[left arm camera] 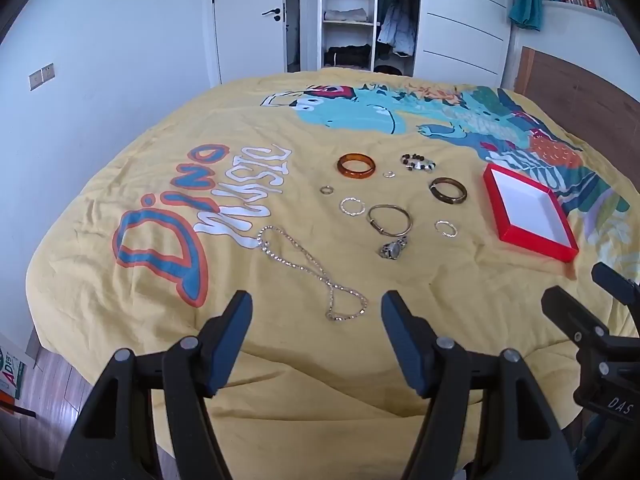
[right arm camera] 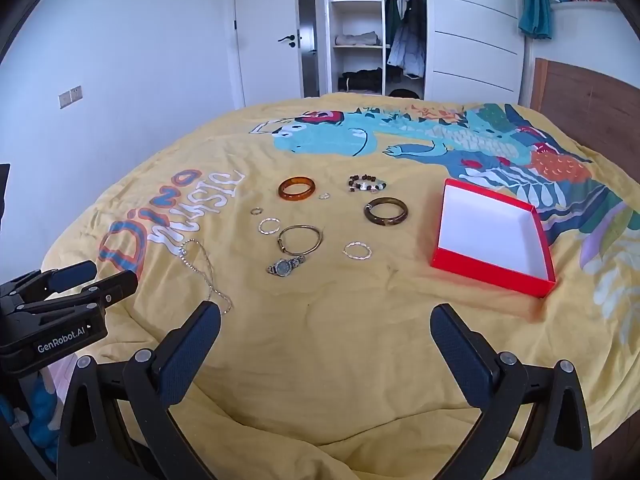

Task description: Organize jewelry

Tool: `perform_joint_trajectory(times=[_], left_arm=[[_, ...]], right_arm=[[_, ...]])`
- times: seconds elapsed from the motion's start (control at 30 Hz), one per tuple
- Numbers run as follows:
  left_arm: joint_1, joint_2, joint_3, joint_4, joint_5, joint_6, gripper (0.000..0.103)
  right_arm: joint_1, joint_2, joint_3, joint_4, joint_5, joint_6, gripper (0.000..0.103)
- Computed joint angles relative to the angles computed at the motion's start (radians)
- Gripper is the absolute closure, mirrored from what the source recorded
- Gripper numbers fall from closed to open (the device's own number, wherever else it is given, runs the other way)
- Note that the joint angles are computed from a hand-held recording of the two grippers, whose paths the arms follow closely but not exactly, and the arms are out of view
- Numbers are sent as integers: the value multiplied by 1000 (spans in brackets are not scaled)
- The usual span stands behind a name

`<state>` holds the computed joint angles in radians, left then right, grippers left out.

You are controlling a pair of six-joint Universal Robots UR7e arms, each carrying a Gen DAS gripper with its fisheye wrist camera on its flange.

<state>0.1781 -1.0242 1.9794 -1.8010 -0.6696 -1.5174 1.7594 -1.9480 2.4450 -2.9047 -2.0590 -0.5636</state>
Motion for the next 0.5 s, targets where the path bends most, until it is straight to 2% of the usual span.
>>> perform_joint_trajectory(times=[0.03, 0.17, 0.3, 0.33, 0.47, 0.5], left_arm=[[0, 1, -2, 6, 1, -2, 37], [-8, 37, -42, 37, 4, -2, 37], [-11, 37, -43, 9, -13, 19, 37], [-11, 39, -45, 8, -14, 21, 37], [-10, 21, -9, -39, -15, 49, 37], [-10, 20, -7, -43, -14, 50, 37]], right_arm=[[-7, -8, 0, 9, 20, 10, 0], [-6, -10, 3, 8, 20, 12, 0], [-7, -24, 6, 13, 32, 10, 0], [13, -24, 7, 8, 26, 27, 0], [41, -3, 18, -73, -20, 5, 0], [29, -8, 26, -91, -17, -3, 0]])
